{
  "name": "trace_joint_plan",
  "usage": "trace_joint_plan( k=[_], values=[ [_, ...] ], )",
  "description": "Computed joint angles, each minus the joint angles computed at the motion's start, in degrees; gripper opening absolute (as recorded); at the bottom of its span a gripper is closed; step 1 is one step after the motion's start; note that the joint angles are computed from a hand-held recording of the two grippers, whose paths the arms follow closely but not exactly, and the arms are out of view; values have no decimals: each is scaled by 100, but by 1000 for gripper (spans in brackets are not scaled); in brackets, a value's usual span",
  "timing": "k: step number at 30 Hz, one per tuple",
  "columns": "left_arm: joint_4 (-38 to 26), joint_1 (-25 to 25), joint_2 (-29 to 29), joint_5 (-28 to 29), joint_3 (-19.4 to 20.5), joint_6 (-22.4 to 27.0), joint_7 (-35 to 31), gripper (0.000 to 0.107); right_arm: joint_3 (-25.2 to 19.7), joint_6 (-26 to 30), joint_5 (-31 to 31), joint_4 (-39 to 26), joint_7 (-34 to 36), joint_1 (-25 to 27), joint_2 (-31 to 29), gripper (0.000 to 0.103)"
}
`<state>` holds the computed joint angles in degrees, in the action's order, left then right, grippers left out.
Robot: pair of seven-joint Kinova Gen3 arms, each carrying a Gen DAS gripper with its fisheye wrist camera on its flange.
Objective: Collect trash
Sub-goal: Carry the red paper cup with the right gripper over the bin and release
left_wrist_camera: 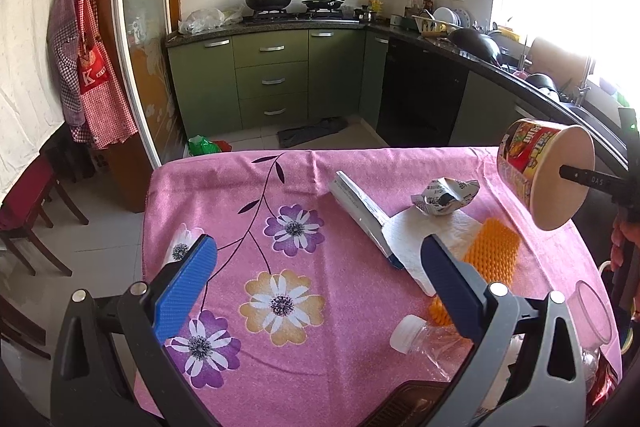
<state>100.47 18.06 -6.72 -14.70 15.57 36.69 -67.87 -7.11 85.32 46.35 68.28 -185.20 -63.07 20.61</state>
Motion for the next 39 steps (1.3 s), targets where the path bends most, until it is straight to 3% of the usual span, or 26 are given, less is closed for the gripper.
trace_joint_plan(
  k=[8,13,16,20,25,31,35,39],
  values=[
    [69,14,-104,107,1,-60,-97,97,-525,308,-1284,647,-139,592,-1475,5],
    [110,-11,-172,165,43,-115,-158,97,-1106,1195,-2211,1076,-975,740,-2399,5],
    [138,-23,-191,140,90,-133,-151,97,-1323,1460,-2910,1553,-1647,749,-2918,5],
    [118,-31,-151,-17,197,-89,-30,97,-1163,1220,-3842,2402,-2170,569,-3471,5],
    [127,9,-122,-142,208,-68,47,97,-1331,576,-4781,3314,-1636,1409,-3849,5],
    [110,32,-75,-179,173,-35,80,97,-1096,-157,-5495,4143,-917,1726,-3930,5],
    [99,56,-48,-213,167,-8,100,97,-1234,98,-5529,4199,-859,2041,-3934,16],
    [72,97,-10,-233,163,41,86,97,-1639,550,-5487,3825,-1004,2295,-3921,17]
  ],
)
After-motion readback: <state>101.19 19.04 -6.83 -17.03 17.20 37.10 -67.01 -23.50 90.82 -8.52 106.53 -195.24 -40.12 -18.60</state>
